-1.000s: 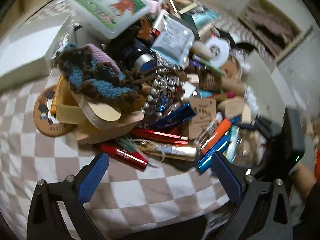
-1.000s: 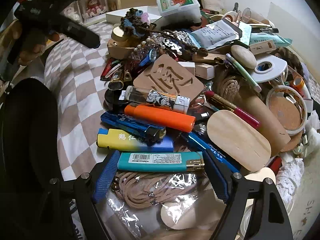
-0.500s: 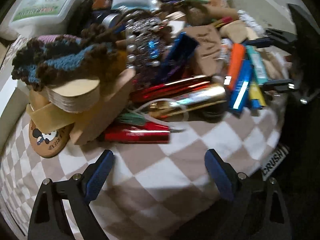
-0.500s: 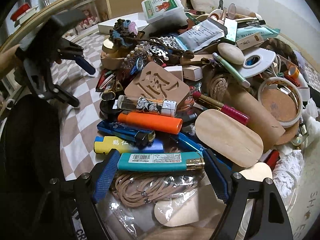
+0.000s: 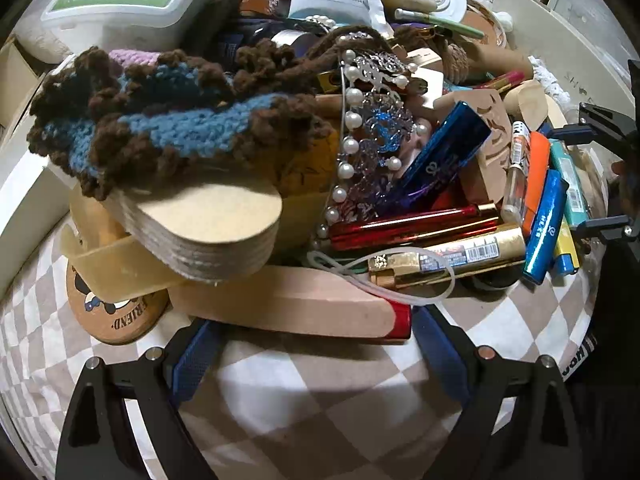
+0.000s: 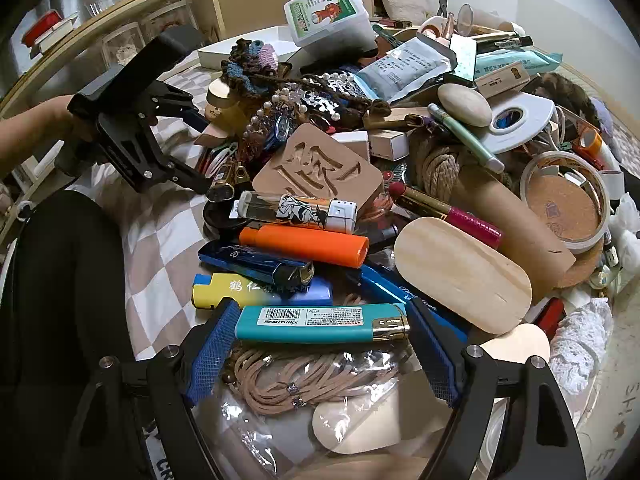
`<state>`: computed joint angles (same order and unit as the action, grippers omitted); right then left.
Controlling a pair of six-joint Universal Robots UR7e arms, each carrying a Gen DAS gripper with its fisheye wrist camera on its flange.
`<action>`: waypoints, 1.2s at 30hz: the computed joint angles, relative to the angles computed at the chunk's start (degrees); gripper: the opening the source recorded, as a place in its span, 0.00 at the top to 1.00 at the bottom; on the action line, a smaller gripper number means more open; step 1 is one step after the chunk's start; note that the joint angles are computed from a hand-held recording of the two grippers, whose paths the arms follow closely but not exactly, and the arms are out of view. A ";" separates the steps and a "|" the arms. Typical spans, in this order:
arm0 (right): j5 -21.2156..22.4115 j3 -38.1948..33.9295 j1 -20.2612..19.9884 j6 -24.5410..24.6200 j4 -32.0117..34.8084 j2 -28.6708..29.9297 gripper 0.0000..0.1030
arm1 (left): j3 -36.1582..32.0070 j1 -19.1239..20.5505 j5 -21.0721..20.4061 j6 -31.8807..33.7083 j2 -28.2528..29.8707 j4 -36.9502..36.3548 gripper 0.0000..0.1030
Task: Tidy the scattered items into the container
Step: 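Close the left tool on the red tube while the right tool grasps the teal lighter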
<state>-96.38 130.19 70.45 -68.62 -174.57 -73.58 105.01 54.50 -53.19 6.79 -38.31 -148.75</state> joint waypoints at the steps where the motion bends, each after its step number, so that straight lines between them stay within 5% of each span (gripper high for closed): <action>1: 0.02 -0.06 0.01 0.08 0.06 0.04 0.18 | 0.15 0.00 0.21 0.14 0.04 -0.44 0.09; 6: 0.23 0.10 0.07 0.24 -0.07 -0.05 0.18 | 1.51 -0.05 0.84 1.31 -0.03 -3.52 0.19; 27: 3.44 2.62 0.08 2.07 0.42 -2.64 0.18 | 7.29 -3.80 1.08 -8.77 -3.40 0.50 0.20; 36: 5.14 4.29 -0.55 4.30 0.00 -4.18 0.18 | 11.44 -7.15 -0.66 -13.13 -3.74 -5.39 0.20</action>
